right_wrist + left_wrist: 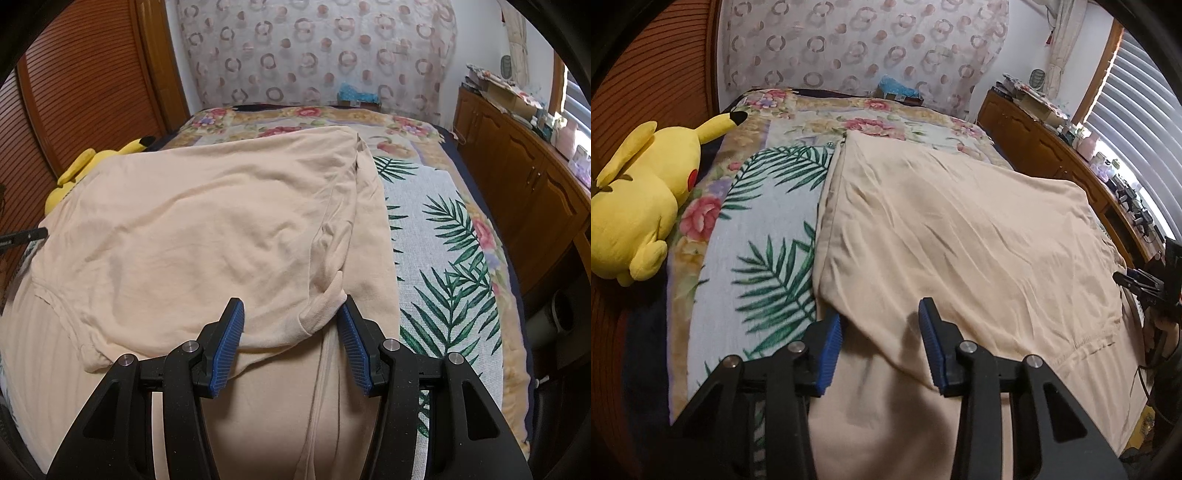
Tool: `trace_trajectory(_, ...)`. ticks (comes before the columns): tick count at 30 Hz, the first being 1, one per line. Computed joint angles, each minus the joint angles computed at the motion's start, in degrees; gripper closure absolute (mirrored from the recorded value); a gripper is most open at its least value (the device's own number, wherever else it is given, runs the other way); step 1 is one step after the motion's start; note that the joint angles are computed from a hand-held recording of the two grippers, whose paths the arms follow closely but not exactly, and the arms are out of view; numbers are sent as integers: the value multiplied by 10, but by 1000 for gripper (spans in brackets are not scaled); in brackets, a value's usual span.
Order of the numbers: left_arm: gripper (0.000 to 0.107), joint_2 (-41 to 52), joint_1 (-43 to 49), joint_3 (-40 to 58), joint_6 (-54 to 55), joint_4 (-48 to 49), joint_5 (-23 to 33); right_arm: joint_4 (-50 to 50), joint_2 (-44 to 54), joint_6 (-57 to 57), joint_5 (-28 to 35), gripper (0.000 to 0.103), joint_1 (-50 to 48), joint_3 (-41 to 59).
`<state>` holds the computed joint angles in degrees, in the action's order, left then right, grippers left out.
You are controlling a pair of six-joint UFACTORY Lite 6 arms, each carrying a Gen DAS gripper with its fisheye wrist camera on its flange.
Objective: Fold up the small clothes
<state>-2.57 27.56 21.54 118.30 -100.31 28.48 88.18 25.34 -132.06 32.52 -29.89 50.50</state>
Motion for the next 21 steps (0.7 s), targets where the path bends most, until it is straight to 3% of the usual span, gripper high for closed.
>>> trace_trajectory(2, 73, 0, -15, 3, 13, -14, -4, 8, -4, -4, -2, 50, 3, -5)
trace_trajectory(3, 84, -1, -22, 4, 21, -24, -7, 11, -5, -7, -2, 51, 2, -6)
trace_trajectory(7, 104, 2, -37, 15, 33, -47, -19, 19, 4, -9, -10, 86, 0, 11)
trace_trajectory(10, 107, -24, -35, 5, 40, -55, -18, -40, 17, 42, 2, 99, 4, 43)
trace_trajectory(13, 107, -77, -26, -17, 7, -26, -7, -23, 8, 17, 5, 100, 9, 34)
trace_trajectory(21, 107, -259, 48, -65, -172, 169, 47, -43, -97, 19, 90, 100, -36, -17)
